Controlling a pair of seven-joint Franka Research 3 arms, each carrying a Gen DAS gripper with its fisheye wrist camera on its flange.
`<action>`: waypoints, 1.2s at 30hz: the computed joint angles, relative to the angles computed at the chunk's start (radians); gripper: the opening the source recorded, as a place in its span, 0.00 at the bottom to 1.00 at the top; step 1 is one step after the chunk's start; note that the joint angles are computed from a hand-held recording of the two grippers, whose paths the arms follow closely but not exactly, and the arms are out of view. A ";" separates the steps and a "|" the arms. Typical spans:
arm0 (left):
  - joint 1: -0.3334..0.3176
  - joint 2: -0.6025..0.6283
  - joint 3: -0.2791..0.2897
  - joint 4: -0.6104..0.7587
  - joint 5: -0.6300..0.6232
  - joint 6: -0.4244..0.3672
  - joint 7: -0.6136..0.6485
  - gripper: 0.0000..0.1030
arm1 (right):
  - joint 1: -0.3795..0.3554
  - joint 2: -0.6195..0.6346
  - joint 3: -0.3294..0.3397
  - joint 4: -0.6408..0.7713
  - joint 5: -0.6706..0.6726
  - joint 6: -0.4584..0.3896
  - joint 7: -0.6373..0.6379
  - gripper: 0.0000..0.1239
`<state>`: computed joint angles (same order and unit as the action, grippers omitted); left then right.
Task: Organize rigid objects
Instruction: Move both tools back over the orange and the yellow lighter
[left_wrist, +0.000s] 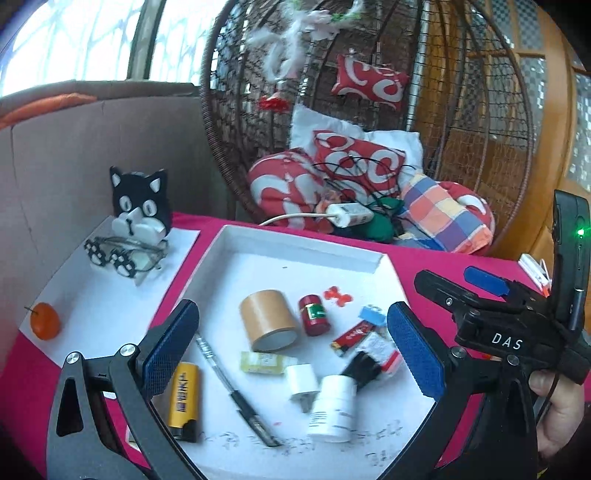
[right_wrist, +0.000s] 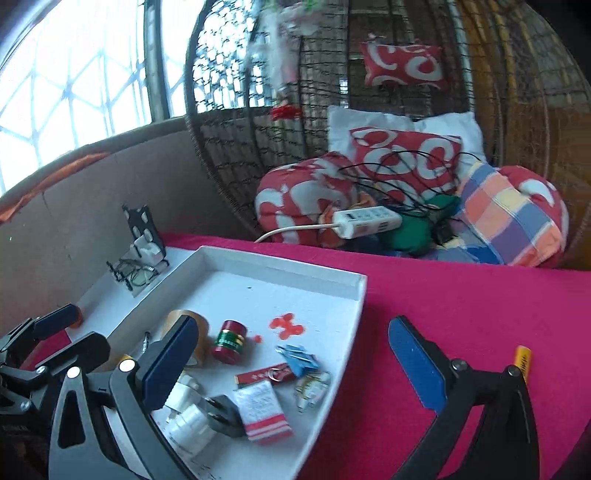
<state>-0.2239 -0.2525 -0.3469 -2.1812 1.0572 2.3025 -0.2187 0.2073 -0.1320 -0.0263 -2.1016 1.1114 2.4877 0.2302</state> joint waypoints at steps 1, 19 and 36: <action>-0.001 0.008 -0.002 0.010 0.005 0.002 0.004 1.00 | -0.003 -0.002 -0.004 0.000 0.005 0.003 -0.005 0.83; -0.123 0.272 0.024 0.317 -0.001 -0.043 0.206 1.00 | -0.108 0.018 -0.073 0.062 0.102 -0.058 -0.043 0.83; -0.304 0.630 0.135 0.722 -0.139 -0.007 0.509 1.00 | -0.316 0.156 -0.116 0.236 0.166 -0.188 0.065 0.83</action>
<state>-0.5280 0.3773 -0.2117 -1.4590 0.9186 2.2952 0.2906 -0.1088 0.0240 -0.1428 -1.8656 1.2770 2.3001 0.2956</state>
